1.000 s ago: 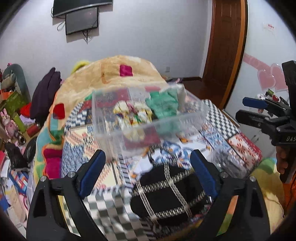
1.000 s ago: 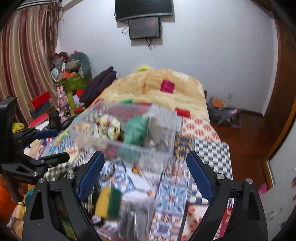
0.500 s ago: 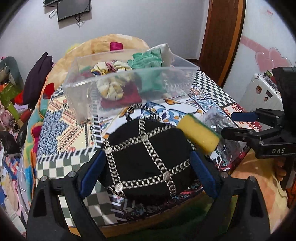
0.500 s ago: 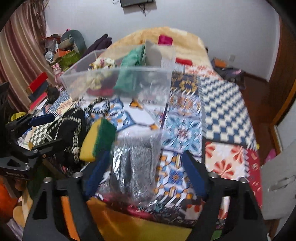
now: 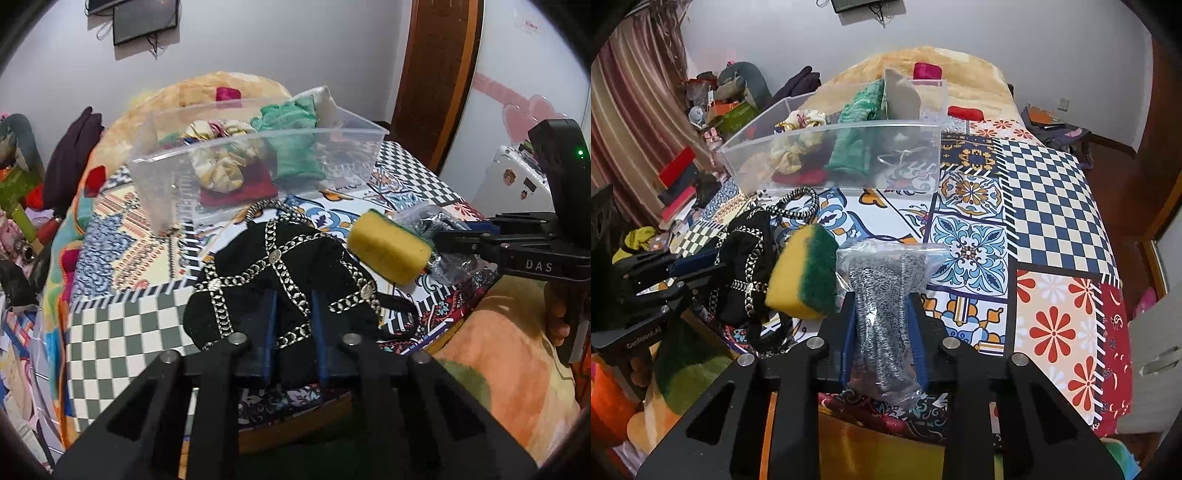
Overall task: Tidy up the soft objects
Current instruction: 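Grasp the black chain-trimmed hat with left tool while right tool grasps the plastic bag, then drop black hat into box with left tool while right tool drops bag in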
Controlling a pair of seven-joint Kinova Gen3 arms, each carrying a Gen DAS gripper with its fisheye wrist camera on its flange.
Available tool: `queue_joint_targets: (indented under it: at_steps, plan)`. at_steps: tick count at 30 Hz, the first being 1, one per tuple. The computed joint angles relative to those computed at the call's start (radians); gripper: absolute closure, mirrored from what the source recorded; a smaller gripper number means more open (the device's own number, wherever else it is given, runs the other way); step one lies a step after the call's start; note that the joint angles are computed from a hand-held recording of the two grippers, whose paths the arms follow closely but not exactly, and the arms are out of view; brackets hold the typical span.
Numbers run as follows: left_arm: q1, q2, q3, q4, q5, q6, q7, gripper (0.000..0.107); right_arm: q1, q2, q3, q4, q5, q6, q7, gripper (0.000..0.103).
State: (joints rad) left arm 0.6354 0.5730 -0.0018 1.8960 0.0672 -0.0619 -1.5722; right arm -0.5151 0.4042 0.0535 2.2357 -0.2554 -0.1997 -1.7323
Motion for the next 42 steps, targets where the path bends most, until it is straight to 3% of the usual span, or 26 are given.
queue_joint_targets:
  at_steps: [2, 5, 10, 14, 19, 27, 33, 36, 42]
  plan:
    - [0.02, -0.012, -0.023, 0.017, 0.01, -0.019, 0.001, 0.097, 0.0, -0.007, 0.0, 0.006, -0.003, -0.011, -0.002, 0.081]
    - [-0.009, -0.037, 0.002, 0.043, 0.017, -0.042, 0.004, 0.1, 0.006, -0.023, -0.006, 0.016, -0.006, -0.025, -0.002, 0.082]
    - [-0.013, -0.09, -0.003, 0.092, 0.046, -0.104, -0.006, 0.1, -0.049, -0.06, 0.043, 0.031, -0.066, -0.049, 0.047, 0.082]
    - [-0.071, -0.133, 0.049, 0.117, 0.045, -0.143, -0.014, 0.101, -0.085, -0.095, 0.069, 0.037, -0.134, -0.079, 0.114, 0.082]
    - [-0.014, -0.163, -0.018, 0.104, 0.112, -0.177, -0.083, 0.101, -0.103, -0.123, 0.07, 0.021, -0.224, -0.118, 0.22, 0.082]
    - [-0.06, -0.161, 0.009, 0.038, 0.161, -0.227, -0.145, 0.1, -0.079, -0.131, 0.031, -0.04, -0.323, -0.166, 0.369, 0.082]
    - [-0.073, -0.117, 0.001, -0.042, 0.184, -0.215, -0.183, 0.1, -0.051, -0.104, 0.002, -0.108, -0.335, -0.187, 0.412, 0.082]
    - [-0.119, -0.084, 0.033, -0.096, 0.155, -0.176, -0.171, 0.1, -0.047, -0.081, 0.0, -0.15, -0.336, -0.184, 0.433, 0.082]
    - [-0.143, 0.006, 0.032, -0.215, 0.112, -0.087, -0.149, 0.1, -0.052, -0.011, 0.025, -0.243, -0.328, -0.138, 0.457, 0.082]
